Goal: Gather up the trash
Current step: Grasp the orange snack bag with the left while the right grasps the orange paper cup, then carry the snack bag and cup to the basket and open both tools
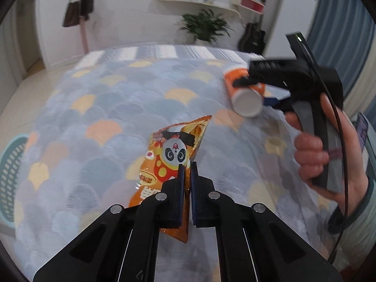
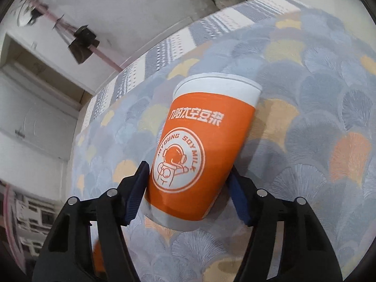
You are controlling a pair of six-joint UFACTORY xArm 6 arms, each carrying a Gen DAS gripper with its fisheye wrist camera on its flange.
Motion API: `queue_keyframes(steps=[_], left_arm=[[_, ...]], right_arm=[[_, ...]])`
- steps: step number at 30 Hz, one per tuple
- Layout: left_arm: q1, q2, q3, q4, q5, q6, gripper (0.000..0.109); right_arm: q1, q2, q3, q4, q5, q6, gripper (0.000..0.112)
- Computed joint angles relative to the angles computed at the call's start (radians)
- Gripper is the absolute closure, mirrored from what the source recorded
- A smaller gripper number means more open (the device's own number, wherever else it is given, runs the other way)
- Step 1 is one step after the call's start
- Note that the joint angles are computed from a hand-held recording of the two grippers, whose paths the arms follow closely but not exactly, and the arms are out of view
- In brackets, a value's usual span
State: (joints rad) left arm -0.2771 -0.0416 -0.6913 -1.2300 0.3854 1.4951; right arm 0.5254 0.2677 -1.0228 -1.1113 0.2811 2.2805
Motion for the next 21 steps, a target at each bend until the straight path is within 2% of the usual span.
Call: queue_keyframes(steps=[3,6,10,15,21], left_arm=[[0.040,-0.004,-0.016,-0.028,0.013,0.002,0.106],[0.112,-0.001,-0.046,-0.024,0.071,-0.034,0.106],[0.222,0.010,-0.098,-0.041,0.147,-0.060,0.107],[0.332,0.055,-0.165,-0.037,0.207,-0.116,0.107],[0.437,0.077,-0.227,-0.057,0.246,-0.124,0.107]], right_arm=[[0.024,0.015,-0.038,-0.067,0.004,0.021,0.052],[0.056,0.032,-0.095,-0.055,0.024,-0.042,0.057],[0.116,0.105,-0.244,0.095,0.082,-0.296,0.066],[0.174,0.226,-0.436,0.254,0.114,-0.527,0.066],[0.226,0.334,-0.646,0.288,0.150,-0.631,0.066]])
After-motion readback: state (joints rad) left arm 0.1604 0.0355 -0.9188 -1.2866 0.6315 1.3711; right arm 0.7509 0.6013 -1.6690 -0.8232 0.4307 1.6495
